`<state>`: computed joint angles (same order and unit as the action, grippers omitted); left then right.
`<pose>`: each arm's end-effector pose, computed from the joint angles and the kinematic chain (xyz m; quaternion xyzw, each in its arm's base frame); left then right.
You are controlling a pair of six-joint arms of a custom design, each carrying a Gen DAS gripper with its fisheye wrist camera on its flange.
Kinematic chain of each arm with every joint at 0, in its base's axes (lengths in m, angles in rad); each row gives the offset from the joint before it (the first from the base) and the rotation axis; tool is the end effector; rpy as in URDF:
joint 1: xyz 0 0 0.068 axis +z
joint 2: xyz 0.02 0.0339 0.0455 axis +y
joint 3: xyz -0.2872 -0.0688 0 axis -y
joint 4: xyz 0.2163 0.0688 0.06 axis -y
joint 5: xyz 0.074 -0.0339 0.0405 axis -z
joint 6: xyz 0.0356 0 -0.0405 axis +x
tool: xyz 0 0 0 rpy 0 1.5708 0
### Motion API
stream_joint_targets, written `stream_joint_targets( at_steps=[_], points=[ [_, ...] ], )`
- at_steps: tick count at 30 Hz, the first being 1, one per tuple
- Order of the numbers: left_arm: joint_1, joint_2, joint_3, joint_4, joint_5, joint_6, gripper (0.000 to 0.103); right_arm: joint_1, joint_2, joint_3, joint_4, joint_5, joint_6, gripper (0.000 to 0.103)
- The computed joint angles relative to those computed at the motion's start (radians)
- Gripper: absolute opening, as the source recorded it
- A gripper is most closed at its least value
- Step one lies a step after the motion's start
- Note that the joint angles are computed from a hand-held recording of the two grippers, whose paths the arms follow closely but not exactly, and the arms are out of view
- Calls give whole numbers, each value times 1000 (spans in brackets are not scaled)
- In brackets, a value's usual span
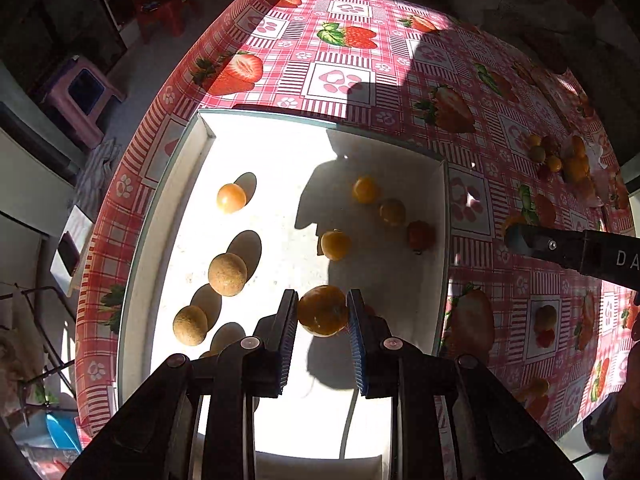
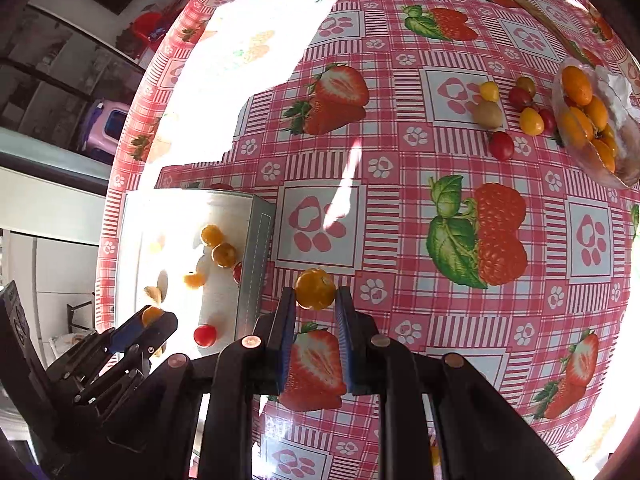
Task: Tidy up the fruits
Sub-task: 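Carry both yellow tomatoes over the white tray and open both tools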
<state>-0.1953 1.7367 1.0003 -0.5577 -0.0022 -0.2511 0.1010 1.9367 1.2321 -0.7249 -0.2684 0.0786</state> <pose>0.2923 -0.0577 0.1905 -0.0278 0.9901 -0.0295 0.1347 0.3390 0.0438 0.1801 -0.0205 0.9884 0.1392 0.0577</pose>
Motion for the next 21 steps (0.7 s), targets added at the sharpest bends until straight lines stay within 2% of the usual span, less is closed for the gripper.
stream_joint_targets(
  at_steps=[9, 21],
  points=[
    [32, -2, -110, 65, 15, 6, 26, 170, 96, 65, -16, -6, 12, 22],
    [34, 28, -126, 95, 19, 21, 26, 265, 256, 167, -51, 42, 15, 22]
  ],
)
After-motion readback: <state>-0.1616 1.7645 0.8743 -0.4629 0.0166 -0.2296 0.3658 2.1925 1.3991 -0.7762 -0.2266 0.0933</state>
